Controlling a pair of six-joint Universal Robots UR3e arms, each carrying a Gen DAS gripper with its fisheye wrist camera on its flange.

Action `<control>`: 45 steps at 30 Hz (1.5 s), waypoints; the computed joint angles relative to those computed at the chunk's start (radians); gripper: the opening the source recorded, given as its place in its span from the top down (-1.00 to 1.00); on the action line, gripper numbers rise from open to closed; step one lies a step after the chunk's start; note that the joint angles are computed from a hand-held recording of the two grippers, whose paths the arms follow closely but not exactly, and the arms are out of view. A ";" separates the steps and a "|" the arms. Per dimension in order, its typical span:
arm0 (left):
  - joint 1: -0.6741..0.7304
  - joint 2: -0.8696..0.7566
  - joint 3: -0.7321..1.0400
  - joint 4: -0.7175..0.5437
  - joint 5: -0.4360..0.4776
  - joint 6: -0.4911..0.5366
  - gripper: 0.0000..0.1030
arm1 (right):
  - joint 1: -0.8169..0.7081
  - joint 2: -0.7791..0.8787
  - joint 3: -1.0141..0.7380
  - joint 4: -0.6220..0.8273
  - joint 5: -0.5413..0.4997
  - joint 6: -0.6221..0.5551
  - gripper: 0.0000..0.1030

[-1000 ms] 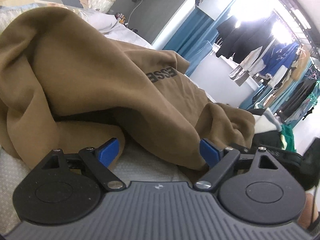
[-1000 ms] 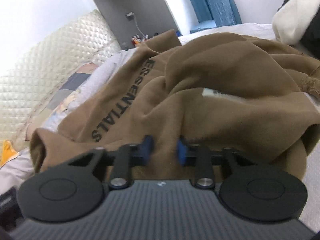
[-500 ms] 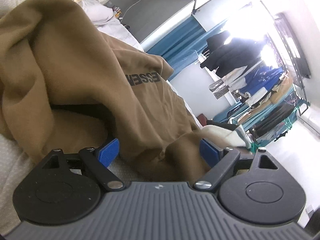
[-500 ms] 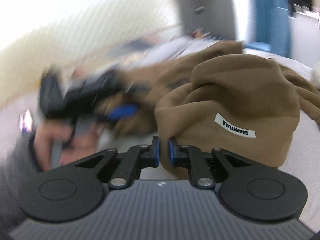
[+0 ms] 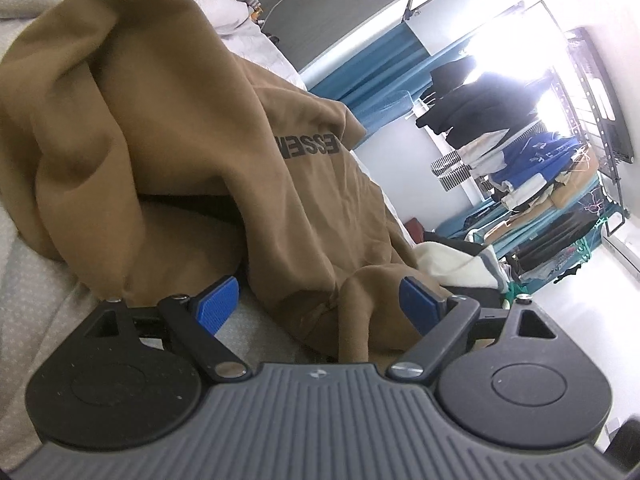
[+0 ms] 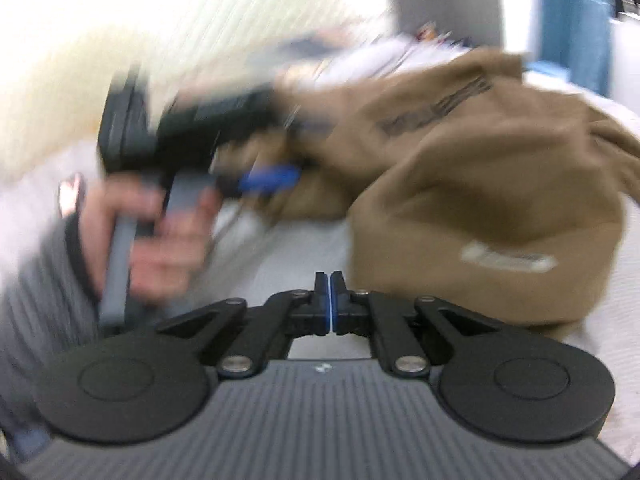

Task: Fold large clothes

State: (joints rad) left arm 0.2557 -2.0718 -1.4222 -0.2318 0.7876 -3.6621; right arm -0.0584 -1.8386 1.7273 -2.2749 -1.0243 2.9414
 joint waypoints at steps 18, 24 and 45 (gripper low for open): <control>-0.040 -0.120 0.111 -0.021 0.017 -0.031 -0.75 | -0.124 0.555 -0.349 -0.308 -0.083 0.351 -0.03; -0.059 -0.168 0.178 -0.057 0.038 -0.035 -0.75 | -0.066 0.515 -0.273 -0.148 -0.085 0.191 0.44; -0.049 -0.180 0.141 0.007 0.033 -0.108 -0.75 | -0.237 0.419 -0.228 -0.265 0.045 0.321 0.04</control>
State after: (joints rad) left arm 0.2066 -2.2514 -1.2813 -0.2243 0.8203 -3.7702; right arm -0.2955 -1.4193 1.4994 -2.5396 -0.9792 3.2626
